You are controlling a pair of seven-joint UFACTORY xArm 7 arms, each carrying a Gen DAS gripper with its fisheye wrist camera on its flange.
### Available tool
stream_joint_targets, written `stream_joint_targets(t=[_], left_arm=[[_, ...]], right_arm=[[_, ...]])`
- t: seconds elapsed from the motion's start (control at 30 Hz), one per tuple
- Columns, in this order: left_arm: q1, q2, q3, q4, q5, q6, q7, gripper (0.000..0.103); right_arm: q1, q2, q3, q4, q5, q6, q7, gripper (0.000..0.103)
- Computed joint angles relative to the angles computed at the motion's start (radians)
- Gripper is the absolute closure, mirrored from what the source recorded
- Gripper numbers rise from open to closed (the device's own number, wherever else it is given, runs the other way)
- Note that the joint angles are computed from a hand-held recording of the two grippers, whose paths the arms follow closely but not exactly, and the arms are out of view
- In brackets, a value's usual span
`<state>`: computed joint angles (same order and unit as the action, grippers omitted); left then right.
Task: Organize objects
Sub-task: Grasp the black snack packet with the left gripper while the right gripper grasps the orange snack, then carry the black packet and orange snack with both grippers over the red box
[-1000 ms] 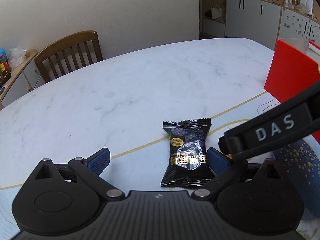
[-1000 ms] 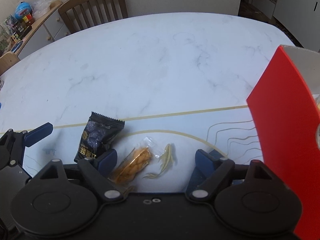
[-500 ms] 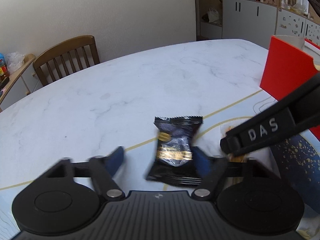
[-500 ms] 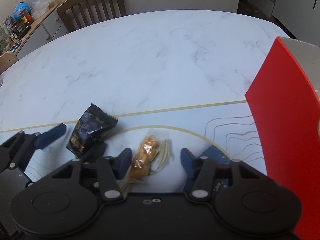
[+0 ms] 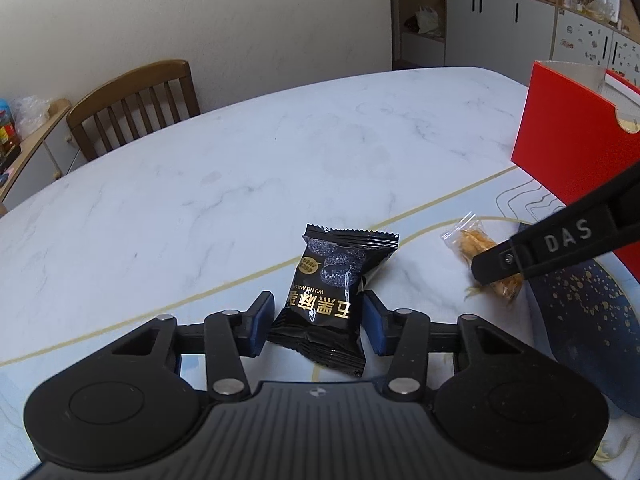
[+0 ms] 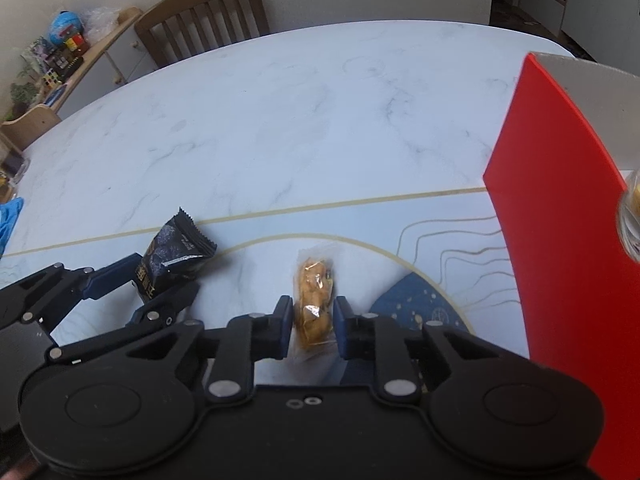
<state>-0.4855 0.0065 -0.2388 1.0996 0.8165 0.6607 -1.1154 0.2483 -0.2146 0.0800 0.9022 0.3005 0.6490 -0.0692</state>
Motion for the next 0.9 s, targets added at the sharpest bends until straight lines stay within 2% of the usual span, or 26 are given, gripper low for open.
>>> stream_joint_targets(t=[0.27, 0.6, 0.9], left_arm=[[-0.01, -0.056, -0.027, -0.034, -0.114, 0.016, -0.008, 0.062], [-0.024, -0.123, -0.087, -0.03, -0.206, 0.065, -0.033, 0.064], [-0.039, -0.162, -0.151, 0.019, -0.191, 0.1, -0.13, 0.064]], right_arm=[[0.019, -0.118, -0.048, -0.075, 0.093, 0.022, -0.093, 0.084], [0.015, -0.298, -0.116, -0.148, 0.167, 0.128, -0.169, 0.084], [-0.017, -0.424, -0.182, -0.15, 0.189, 0.235, -0.232, 0.084]])
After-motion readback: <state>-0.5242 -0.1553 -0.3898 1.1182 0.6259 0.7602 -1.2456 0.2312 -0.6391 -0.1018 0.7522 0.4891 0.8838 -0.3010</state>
